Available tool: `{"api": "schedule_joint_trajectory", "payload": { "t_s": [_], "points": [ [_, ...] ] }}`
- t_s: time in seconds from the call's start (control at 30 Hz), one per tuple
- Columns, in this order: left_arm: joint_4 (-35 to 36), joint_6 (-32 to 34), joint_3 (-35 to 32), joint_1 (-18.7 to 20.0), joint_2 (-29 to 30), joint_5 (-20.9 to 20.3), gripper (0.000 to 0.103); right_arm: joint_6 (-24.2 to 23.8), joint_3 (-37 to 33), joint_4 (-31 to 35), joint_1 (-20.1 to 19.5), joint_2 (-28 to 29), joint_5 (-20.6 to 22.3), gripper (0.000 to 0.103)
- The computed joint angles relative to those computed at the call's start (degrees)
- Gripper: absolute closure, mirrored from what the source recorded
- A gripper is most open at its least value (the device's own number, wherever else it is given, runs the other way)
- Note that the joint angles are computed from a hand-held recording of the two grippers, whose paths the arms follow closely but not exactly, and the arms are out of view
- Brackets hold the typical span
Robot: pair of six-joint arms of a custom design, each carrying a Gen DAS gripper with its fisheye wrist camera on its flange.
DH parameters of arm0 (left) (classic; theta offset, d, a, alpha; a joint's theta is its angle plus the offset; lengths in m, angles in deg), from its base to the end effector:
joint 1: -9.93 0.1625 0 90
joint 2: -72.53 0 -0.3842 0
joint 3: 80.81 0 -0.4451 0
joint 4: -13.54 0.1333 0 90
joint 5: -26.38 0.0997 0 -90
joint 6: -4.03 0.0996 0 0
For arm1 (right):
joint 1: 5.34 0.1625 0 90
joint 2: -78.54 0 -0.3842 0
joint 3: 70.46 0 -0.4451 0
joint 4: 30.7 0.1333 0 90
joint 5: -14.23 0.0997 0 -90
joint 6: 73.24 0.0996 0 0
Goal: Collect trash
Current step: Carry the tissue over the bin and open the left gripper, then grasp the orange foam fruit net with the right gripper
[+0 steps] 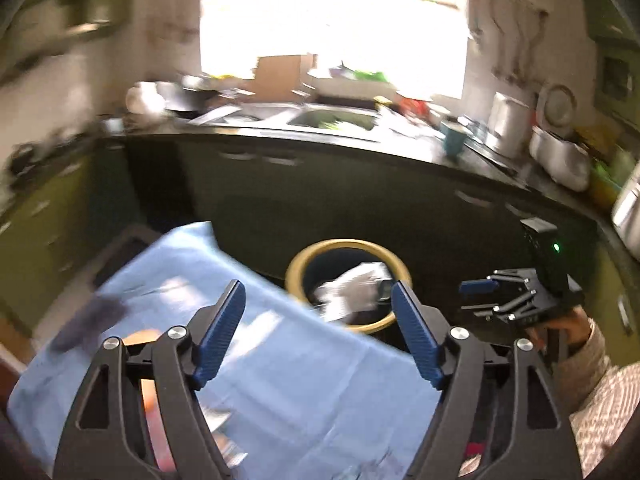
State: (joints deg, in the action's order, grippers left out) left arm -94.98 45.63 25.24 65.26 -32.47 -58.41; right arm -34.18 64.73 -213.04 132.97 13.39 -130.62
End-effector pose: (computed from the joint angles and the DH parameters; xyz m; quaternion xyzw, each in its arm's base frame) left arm -0.1506 -0.4679 0.4608 0.6043 0.7809 -0.1487 0.0540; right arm 0.3537 -0.2455 0.0775 -0.0186 -0.8752 0.4362 0.2082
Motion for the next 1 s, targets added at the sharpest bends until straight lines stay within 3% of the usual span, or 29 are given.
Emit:
{"api": "schedule_joint_trajectory", "payload": {
  "t_s": [0.03, 0.13, 0.27, 0.33, 0.43, 0.53, 0.77, 1.0],
  "points": [
    [0.00, -0.44, -0.75, 0.89, -1.18, 0.97, 0.026, -4.83, -3.07, -0.18, -1.24, 1.44, 2.68, 0.030],
    [-0.10, -2.09, -3.67, 4.83, -2.78, 2.88, 0.025, -13.45, -11.53, 1.00, -4.19, 5.86, 10.09, 0.029],
    [-0.45, -3.37, -7.35, 10.76, -3.66, 3.79, 0.025, -19.64, -25.58, 9.38, -6.88, 14.07, 14.79, 0.029],
    [-0.88, -2.82, -8.80, 13.29, -3.62, 3.62, 0.025, -20.47, -31.80, 13.92, -8.34, 17.35, 17.87, 0.029],
    [-0.43, -2.67, -11.10, 16.60, -3.27, 2.75, 0.025, -18.58, -41.93, 21.70, -11.59, 23.06, 24.41, 0.029],
    [0.02, -1.83, -13.05, 19.31, -2.50, 2.02, 0.025, -16.04, -49.87, 27.79, -13.70, 28.08, 27.40, 0.029],
    [-0.97, 1.84, -13.17, 21.64, -1.80, 2.08, 0.025, -9.13, -62.87, 37.59, -16.43, 35.90, 28.97, 0.030],
    [-0.67, 4.01, -12.72, 22.87, -1.52, 1.09, 0.025, -1.49, -77.15, 51.82, -18.60, 43.64, 29.40, 0.030]
  ]
}}
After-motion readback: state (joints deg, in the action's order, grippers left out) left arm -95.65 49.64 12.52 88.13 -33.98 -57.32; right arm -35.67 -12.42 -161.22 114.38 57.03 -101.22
